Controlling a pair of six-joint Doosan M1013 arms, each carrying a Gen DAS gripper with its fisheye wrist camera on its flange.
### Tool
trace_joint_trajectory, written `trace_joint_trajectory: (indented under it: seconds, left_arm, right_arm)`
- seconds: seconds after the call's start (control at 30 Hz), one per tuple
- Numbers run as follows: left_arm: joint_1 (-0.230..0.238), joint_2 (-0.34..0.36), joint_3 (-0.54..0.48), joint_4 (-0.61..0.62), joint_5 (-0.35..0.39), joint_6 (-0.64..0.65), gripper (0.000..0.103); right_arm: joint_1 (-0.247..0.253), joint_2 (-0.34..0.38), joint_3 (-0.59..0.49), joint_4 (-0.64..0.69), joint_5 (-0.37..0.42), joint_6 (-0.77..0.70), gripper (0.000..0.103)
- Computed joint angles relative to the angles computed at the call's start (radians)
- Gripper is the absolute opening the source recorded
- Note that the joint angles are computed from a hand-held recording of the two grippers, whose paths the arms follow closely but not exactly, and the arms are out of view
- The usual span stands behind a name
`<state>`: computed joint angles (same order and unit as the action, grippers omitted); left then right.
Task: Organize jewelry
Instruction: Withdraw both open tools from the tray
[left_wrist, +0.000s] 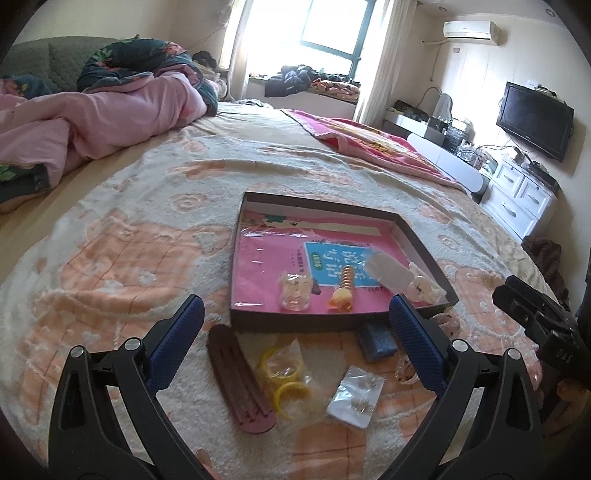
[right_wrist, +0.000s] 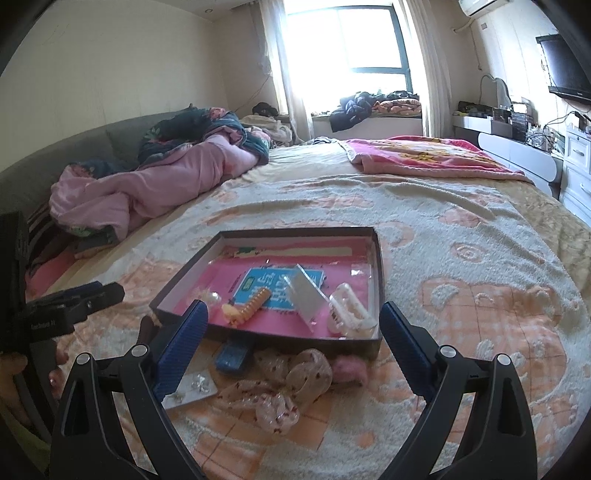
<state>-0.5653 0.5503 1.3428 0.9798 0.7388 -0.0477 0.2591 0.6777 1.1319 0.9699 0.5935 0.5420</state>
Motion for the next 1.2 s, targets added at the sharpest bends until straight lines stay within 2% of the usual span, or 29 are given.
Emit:
trace_joint_trajectory:
  seconds: [0.33,1.07,1.17,1.2]
  left_arm:
    - [-0.009,-0.023,0.045,-0.015,0.006,-0.026,0.092]
    - [-0.021,-0.024,0.078,-0.118,0.027,0.055,0.092]
    - [-0.019,-0.021,0.08,-0.135,0.029,0.063,0.092]
    - [-0.017,-0.019,0.08,-0.141,0.03,0.066,0.092]
  right_arm:
    - [0.006,-0.019,0.043,0.0,0.012,-0.03,0.091]
    - [0.009,-0.031,0.094,-0.081,0.03,0.015,0.091]
    - [0.012,-0.026,0.093,-0.103,0.03,0.031,0.09]
    - [0.013,-0.025,0.093,-0.106,0.028,0.032,0.087]
